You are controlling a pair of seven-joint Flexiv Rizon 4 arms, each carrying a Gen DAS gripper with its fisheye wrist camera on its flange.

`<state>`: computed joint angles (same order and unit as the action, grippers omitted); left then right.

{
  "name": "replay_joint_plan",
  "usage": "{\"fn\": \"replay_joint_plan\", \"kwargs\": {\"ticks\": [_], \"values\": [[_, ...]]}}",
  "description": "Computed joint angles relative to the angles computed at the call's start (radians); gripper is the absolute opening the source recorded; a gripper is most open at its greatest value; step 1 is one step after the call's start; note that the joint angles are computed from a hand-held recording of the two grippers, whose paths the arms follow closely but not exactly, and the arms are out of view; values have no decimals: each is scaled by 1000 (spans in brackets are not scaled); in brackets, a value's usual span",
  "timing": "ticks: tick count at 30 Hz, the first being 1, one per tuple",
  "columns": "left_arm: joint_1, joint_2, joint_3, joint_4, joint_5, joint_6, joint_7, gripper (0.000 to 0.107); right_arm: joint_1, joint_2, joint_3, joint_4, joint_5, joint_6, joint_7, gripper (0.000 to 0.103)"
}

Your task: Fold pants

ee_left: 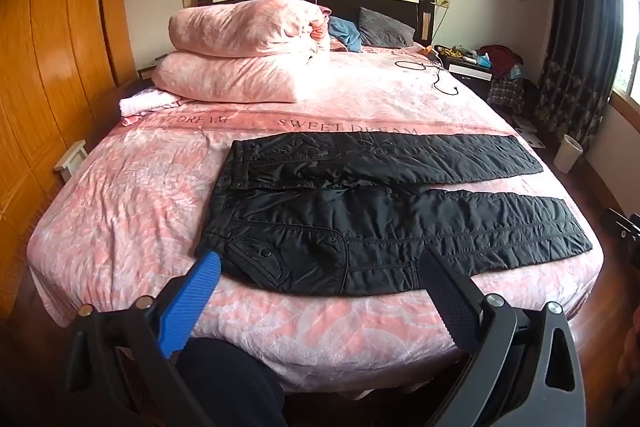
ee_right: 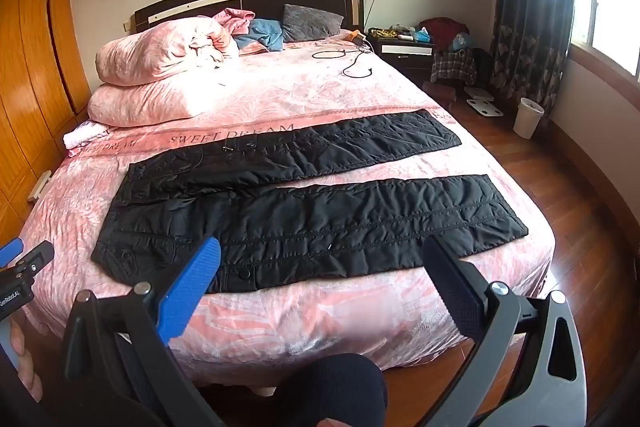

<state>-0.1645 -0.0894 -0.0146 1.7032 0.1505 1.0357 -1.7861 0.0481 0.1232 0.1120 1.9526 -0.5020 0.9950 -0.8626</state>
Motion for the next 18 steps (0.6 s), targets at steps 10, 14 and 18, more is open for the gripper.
{"fn": "replay_joint_plan", "kwargs": {"ticks": [10, 14, 18], "values": [[-1, -1, -1, -1, 4, 0, -3, 99, -1, -2, 1, 0, -6, 0, 2, 101], [0, 0, 0, 1, -1, 2, 1, 99, 0, -1, 0, -3, -3, -5, -2, 101], [0, 0, 0, 0, 1, 1, -1, 99, -1, 0, 0, -4, -8, -5, 0, 101]]}}
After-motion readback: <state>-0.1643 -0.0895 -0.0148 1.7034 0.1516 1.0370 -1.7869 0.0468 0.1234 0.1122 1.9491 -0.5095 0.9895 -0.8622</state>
